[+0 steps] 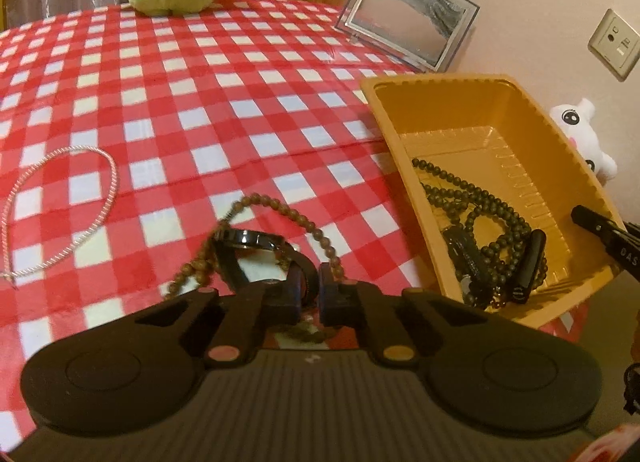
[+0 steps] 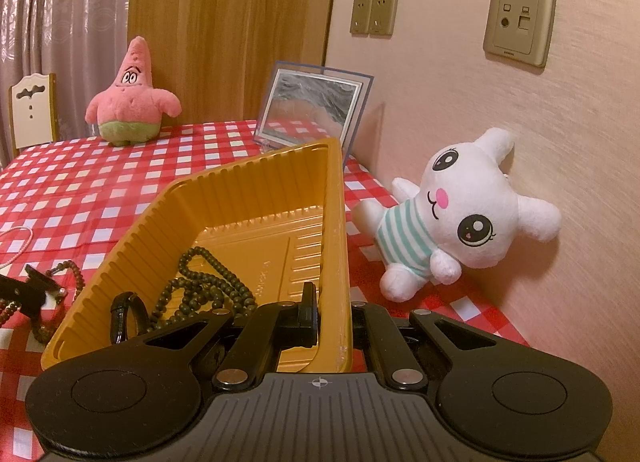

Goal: Organize jewelry
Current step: 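Grasp the black watch band from the pile with the left gripper, then carry the black watch band into the tray and open the left gripper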

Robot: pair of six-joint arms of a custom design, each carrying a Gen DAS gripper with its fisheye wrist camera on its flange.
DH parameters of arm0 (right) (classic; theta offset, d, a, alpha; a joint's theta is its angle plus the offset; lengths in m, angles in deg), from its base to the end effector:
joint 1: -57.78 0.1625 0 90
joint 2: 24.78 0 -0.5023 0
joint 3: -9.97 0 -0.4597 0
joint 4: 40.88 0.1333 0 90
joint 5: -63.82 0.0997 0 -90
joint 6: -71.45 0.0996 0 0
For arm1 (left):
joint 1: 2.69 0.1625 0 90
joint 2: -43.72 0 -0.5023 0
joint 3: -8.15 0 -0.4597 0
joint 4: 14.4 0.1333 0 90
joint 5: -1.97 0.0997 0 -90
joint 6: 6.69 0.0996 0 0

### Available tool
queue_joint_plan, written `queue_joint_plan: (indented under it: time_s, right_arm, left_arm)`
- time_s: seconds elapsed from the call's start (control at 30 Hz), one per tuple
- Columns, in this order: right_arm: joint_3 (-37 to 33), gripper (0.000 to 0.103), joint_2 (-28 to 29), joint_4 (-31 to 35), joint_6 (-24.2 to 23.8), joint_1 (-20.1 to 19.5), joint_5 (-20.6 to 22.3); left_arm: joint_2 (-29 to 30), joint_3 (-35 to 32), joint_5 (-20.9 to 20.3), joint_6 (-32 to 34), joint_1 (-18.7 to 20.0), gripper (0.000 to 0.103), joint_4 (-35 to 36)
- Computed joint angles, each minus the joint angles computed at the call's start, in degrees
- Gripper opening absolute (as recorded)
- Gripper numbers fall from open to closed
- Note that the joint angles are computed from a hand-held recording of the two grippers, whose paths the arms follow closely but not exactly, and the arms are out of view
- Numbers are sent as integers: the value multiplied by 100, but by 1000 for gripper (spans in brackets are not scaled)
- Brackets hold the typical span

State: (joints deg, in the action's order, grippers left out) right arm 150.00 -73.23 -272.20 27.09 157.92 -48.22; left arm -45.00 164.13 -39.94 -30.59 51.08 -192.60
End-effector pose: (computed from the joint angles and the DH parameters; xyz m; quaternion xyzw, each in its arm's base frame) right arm 0.1746 -0.4314 0.0953 0.3363 -0.8285 0.3435 0.2872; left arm -0.0134 -0.3693 0.2142 0.0228 0.9008 -0.3444 0.2636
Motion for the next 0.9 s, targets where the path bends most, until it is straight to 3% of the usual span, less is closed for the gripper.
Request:
queue_joint_plan:
  time_s: [0.2,0.4,0.53,0.67,0.9]
  right_arm:
    - [-5,4,-3,9,6,4,-7]
    - [-6,4,-6,14,6,4,-7]
    - [-1,4,-4,1,-10,0,-1]
    - [-4,4,-8,14,-1,2,-3]
    - [-7,4,-4,6,-8,19,-16]
  left_arm:
    - [-926,92,239,-174,-241,6,958]
    - [-1947,96,600,-685,-612,5,2422]
    - [-2261,83,735,-886,-841,5,2896]
    - [-2193,82,667,-721,-1048,5,2713]
    - [-1425,47,88,78,-1241,5,1315]
